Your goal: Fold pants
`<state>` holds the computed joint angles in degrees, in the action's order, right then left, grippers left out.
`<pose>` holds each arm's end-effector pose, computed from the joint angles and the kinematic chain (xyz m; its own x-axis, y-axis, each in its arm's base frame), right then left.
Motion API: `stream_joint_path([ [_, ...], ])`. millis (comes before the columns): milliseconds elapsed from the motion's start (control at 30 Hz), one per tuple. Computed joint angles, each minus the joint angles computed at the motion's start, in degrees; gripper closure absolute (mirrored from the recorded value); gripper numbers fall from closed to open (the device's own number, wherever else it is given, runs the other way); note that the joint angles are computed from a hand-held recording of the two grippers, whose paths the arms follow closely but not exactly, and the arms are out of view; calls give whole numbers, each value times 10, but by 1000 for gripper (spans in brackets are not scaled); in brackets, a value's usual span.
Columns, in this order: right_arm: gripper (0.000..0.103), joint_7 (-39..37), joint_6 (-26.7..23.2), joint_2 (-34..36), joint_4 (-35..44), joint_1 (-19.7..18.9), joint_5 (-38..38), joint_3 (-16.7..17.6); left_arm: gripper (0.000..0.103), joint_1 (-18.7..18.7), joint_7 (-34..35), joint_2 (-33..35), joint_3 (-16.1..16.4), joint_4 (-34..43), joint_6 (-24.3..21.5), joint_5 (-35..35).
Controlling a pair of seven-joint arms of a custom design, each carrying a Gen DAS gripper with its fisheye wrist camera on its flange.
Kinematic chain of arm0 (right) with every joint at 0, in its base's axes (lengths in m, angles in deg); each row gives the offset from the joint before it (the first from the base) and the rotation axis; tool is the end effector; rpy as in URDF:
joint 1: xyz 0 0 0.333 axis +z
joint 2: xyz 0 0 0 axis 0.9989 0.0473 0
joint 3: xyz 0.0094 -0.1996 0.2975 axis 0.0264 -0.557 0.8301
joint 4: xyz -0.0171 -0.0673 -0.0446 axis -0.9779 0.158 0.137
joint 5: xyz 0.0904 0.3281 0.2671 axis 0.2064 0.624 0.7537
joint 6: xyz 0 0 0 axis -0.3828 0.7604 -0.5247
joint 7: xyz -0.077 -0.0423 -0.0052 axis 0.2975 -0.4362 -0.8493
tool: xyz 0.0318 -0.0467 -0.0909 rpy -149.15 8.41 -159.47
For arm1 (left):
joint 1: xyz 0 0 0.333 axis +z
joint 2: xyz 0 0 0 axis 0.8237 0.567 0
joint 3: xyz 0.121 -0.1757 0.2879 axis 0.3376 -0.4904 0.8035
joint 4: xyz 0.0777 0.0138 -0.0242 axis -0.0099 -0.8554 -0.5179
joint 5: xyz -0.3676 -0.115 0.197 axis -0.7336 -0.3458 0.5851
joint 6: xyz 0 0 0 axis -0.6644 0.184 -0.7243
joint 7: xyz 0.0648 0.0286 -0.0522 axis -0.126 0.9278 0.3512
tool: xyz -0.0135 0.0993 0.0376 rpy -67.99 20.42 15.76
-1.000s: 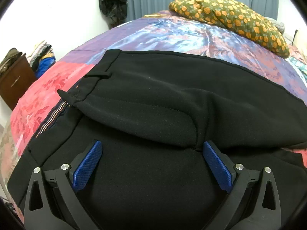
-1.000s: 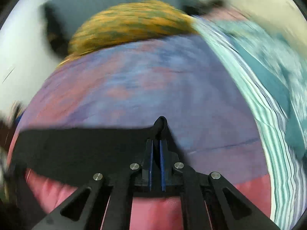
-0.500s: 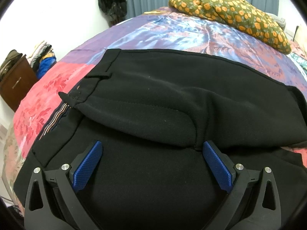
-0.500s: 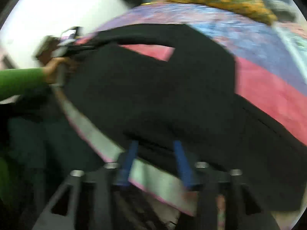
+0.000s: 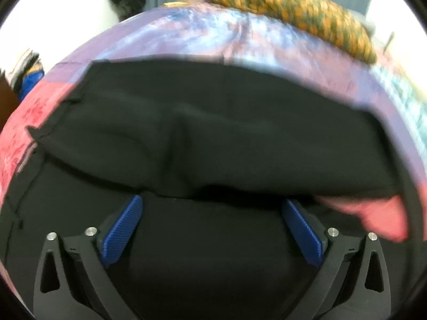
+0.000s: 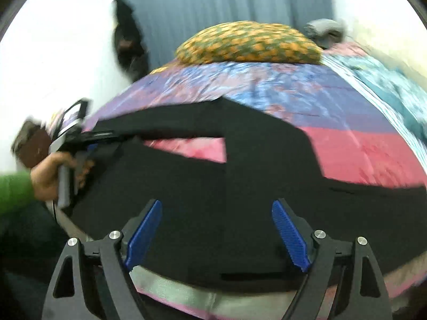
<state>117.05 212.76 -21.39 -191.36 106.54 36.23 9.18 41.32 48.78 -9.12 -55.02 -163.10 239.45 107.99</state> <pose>0.6346 0.2088 0.4447 0.1673 -0.9815 -0.0934 -0.6399 -0.0360 -0.7676 0.7503 -0.1382 0.3896 0.4110 -0.9106 0.0436 -0.7371 -0.3601 -0.5719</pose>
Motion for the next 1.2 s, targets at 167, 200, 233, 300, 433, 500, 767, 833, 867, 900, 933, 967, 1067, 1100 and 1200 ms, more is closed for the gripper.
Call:
stream_joint_path([
  [167,18,44,-6,23,32,52,-84,-59,0,0,-8,-4,1,-4,5,9],
  [200,18,37,-1,24,29,36,-73,-42,0,1,-8,-4,1,-5,6,7],
  [233,18,21,2,27,30,14,-54,-17,0,0,-7,-3,1,-4,4,7],
  [300,18,-26,1,29,27,-38,-9,43,0,0,-7,-3,1,-3,3,8],
  [433,18,-93,3,28,20,-88,58,102,0,-2,-9,-4,2,-3,2,9],
  [500,18,-111,6,27,17,-99,83,115,0,-2,-9,-4,1,-3,2,9],
  [767,18,-135,3,30,23,-72,130,92,0,-2,-9,-3,1,-3,2,9],
  [833,18,-133,2,29,24,-60,126,79,0,-2,-9,-3,1,-3,3,9],
  [867,18,-132,2,29,24,-57,125,77,0,-2,-9,-3,1,-3,3,9],
  [900,18,-133,2,28,23,-56,124,76,0,-2,-9,-4,1,-3,3,9],
  [933,18,-135,2,28,22,-56,124,76,0,-2,-9,-4,1,-3,3,9],
  [967,18,-136,1,27,21,-53,121,73,0,-2,-9,-4,1,-3,3,9],
  [1067,18,-134,0,24,18,-44,114,65,0,-2,-9,-4,1,-3,3,9],
  [1100,18,-134,1,23,16,-46,114,66,0,-2,-9,-3,1,-3,3,9],
  [1200,18,-139,1,24,15,-59,123,80,0,-2,-9,-3,1,-3,3,9],
])
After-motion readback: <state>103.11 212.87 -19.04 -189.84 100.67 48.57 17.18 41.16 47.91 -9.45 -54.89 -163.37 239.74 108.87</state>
